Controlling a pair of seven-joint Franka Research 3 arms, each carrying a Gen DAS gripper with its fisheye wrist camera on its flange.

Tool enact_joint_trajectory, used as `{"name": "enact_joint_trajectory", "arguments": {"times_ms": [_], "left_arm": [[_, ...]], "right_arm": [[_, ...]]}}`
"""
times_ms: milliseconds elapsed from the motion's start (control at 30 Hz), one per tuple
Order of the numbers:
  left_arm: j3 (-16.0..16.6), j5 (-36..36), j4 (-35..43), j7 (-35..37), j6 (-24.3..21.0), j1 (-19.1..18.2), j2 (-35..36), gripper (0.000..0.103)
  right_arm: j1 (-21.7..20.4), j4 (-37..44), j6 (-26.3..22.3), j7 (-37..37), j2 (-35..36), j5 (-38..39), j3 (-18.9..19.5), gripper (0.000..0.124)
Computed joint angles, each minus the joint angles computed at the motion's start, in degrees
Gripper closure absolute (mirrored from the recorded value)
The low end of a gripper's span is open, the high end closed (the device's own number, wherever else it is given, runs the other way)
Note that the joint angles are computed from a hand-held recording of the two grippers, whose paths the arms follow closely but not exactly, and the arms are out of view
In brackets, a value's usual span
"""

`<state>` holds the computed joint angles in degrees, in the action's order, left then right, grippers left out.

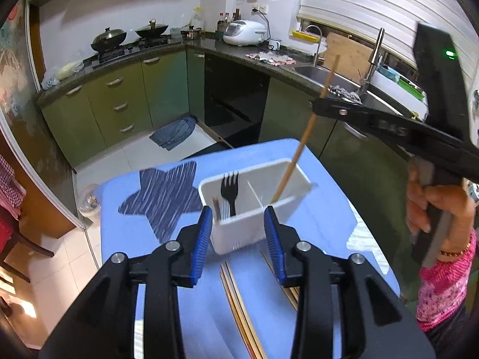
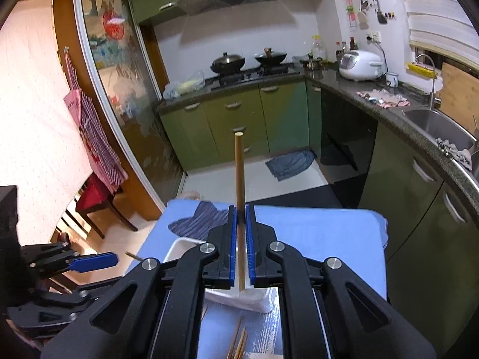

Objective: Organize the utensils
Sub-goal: 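Lower the left tool and grasp another wooden chopstick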

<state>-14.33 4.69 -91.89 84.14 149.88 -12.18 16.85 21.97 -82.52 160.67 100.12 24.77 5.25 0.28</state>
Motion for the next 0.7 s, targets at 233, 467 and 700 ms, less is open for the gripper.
{"name": "enact_joint_trajectory", "arguments": {"times_ms": [233, 467, 700], "left_arm": [[-0.14, -2.20, -6.77, 0.45, 0.59, 0.95, -3.57, 0.066], [-0.44, -5.98, -11.51, 1.32, -0.07, 1.87, -4.33, 0.066], [0.23, -3.91, -11.46, -2.33, -4.05, 0.70, 0.10, 0.066]], "right_arm": [[0.47, -5.87, 3.30, -0.37, -3.13, -0.30, 0.04, 0.112], [0.76, -22.71, 9.39, 0.99, -14.19, -1.73, -0.20, 0.110], [-0.93, -37.93, 13.56, 3.66, -19.41, -2.35, 1.46, 0.110]]}}
